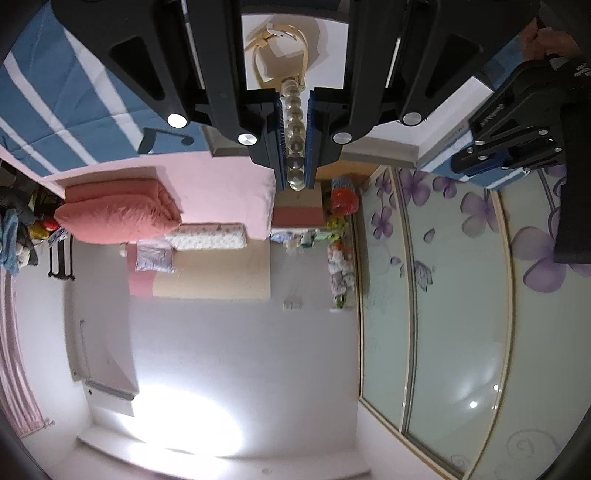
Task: Organize jewelry
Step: 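Carry the earring and pearl bracelet into the grey tray and open both tools, then return the left tool to the second pearl earring and grasp it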
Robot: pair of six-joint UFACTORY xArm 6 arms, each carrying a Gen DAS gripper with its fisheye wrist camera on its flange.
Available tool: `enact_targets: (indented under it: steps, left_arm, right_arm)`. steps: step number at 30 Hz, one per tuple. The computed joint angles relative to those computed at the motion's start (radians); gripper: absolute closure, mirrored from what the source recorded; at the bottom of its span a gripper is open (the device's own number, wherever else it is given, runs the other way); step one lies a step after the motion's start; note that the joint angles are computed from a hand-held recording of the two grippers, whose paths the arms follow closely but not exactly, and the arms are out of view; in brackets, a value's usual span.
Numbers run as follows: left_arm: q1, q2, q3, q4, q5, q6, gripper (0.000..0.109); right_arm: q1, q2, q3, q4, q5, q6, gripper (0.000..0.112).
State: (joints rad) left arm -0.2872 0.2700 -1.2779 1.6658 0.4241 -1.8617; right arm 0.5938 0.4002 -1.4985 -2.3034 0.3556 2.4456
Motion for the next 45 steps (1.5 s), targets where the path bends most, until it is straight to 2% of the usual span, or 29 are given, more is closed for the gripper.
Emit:
enact_targets:
  steps: [12, 14, 16, 19, 25, 31, 36, 40, 45]
  left_arm:
    - [0.028, 0.108, -0.092, -0.069, -0.086, 0.095, 0.092]
    - [0.027, 0.109, -0.092, -0.072, -0.084, 0.094, 0.081]
    - [0.028, 0.105, -0.089, -0.067, -0.084, 0.087, 0.079]
    - [0.026, 0.097, -0.085, -0.068, -0.082, 0.086, 0.074]
    - [0.032, 0.009, -0.007, 0.001, -0.088, 0.013, 0.069]
    - [0.050, -0.135, 0.141, 0.060, -0.102, -0.043, 0.065]
    - [0.069, -0.227, 0.268, 0.066, -0.165, -0.026, 0.065]
    - [0.094, -0.249, 0.339, -0.008, -0.233, 0.077, 0.065]
    - [0.092, -0.237, 0.401, -0.265, -0.285, 0.373, 0.070]
  right_arm:
    - [-0.040, 0.092, -0.111, 0.132, -0.127, -0.093, 0.101]
    - [-0.043, 0.091, -0.111, 0.141, -0.133, -0.098, 0.099]
    - [-0.045, 0.092, -0.114, 0.142, -0.134, -0.096, 0.092]
    - [-0.043, 0.077, -0.097, 0.137, -0.119, -0.091, 0.089]
    - [-0.040, 0.014, -0.037, 0.098, -0.106, -0.039, 0.089]
    - [-0.021, -0.084, 0.076, 0.062, -0.085, -0.024, 0.089]
    - [-0.009, -0.170, 0.187, 0.045, -0.083, -0.005, 0.089]
    - [-0.007, -0.208, 0.246, 0.061, -0.100, -0.004, 0.089]
    - [-0.012, -0.234, 0.298, 0.067, -0.114, 0.029, 0.089]
